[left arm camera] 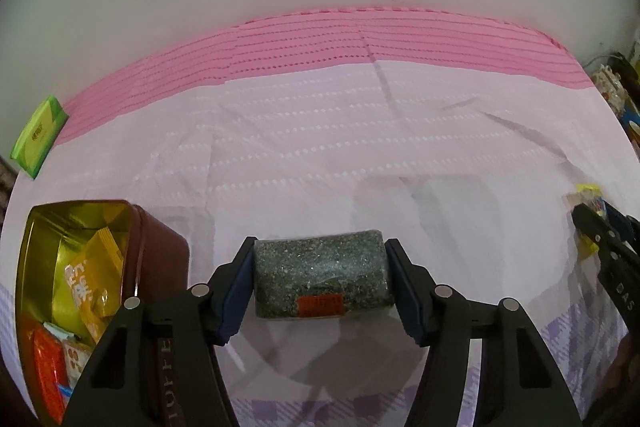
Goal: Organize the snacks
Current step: 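Carry the grey-green block into the gold tin and open the left gripper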
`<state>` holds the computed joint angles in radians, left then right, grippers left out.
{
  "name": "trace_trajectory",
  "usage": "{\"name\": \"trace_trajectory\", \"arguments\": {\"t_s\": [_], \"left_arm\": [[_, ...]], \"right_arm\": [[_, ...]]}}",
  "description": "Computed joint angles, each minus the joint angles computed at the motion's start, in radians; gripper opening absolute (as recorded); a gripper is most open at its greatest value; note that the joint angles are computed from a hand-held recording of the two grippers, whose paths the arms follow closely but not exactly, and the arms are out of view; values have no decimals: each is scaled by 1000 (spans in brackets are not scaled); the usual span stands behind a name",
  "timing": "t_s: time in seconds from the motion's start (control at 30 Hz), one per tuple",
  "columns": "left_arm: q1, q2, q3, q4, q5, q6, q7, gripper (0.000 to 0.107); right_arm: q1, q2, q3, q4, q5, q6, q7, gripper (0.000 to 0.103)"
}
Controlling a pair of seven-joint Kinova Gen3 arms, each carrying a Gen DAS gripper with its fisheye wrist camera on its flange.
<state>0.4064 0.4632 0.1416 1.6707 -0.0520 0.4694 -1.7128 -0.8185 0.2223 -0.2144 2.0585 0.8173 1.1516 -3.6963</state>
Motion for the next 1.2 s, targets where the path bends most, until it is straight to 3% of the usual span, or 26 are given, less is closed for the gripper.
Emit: {"name": "trace_trajectory", "arguments": {"t_s": [0.47, 0.83, 1.0, 1.2], "left_arm": [[-61, -81, 34, 56, 58, 56, -64, 62], [-183, -204, 72, 89, 207, 114, -247, 62], [-230, -237, 41, 71, 260, 157, -309, 62], [-270, -256, -7, 59, 257, 155, -323, 62]], "right_arm": [[-2, 4, 1, -4, -1, 3, 0, 28], [-4, 9, 3, -10, -3, 8, 4, 28], [-3, 10, 4, -13, -5, 11, 8, 28], [-4, 12, 5, -19, -8, 18, 16, 28]]}}
